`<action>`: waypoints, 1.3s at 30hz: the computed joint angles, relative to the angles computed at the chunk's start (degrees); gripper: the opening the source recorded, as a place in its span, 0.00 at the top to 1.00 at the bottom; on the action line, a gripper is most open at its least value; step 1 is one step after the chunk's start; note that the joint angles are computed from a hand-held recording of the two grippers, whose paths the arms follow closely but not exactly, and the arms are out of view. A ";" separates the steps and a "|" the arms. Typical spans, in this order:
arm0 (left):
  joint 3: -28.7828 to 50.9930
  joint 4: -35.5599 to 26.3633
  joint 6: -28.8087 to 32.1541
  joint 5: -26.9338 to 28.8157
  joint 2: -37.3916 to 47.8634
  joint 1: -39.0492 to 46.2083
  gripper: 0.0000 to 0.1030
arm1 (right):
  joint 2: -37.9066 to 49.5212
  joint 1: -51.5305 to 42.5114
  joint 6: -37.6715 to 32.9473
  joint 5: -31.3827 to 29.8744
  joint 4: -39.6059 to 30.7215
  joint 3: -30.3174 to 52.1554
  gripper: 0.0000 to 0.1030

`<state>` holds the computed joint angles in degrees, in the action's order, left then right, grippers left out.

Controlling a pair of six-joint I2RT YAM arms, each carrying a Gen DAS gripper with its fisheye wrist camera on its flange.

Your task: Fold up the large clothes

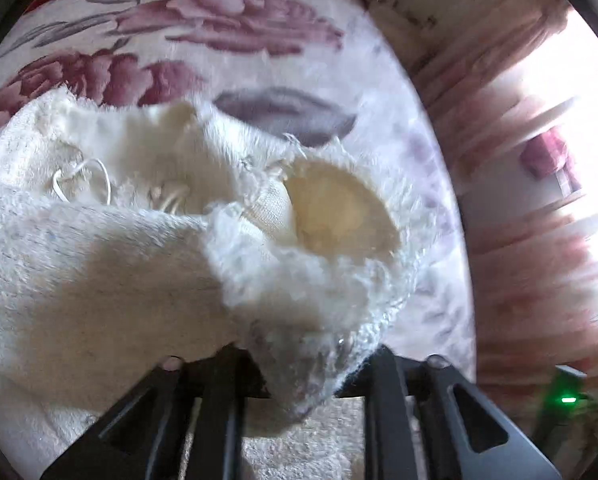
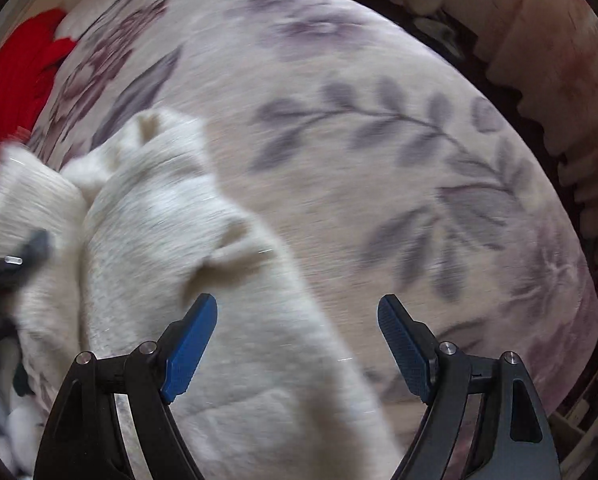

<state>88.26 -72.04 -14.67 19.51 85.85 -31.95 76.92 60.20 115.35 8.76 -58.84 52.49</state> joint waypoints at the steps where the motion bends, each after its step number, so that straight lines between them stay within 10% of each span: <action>1: 0.38 -0.18 0.39 0.84 0.21 0.45 0.63 | -3.02 0.15 0.59 -0.21 -0.25 -2.08 0.18; 4: 4.05 -4.03 1.98 -0.73 -0.63 1.34 0.09 | -12.24 -0.86 0.53 -0.54 0.21 -7.43 0.18; 11: -0.69 -11.78 20.49 -10.49 -10.44 24.51 0.07 | -17.10 -10.51 -12.78 -2.18 14.84 -8.34 0.18; 18: -2.32 -6.60 36.41 -17.30 -4.40 53.57 0.07 | 7.71 -23.71 -33.50 -16.93 34.83 -1.56 0.19; 21: -0.07 -3.69 35.57 -17.45 -0.70 56.66 0.07 | 15.14 -23.99 -36.99 -19.60 37.50 2.73 0.92; 27: 7.62 -2.52 29.83 -14.04 5.78 55.82 0.07 | 14.71 -24.58 -44.53 -7.23 21.10 15.97 0.92; 32: 10.13 0.81 24.99 -14.48 11.20 49.18 0.07 | 20.39 -30.54 -46.71 -13.34 22.25 15.07 0.91; 39: 8.45 8.42 29.28 -22.06 19.63 42.34 0.07 | 20.72 -29.94 -44.13 -6.39 11.08 21.85 0.51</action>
<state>96.71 -63.62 14.61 -2.55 105.48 10.39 97.64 30.25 71.22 2.37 -47.76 74.33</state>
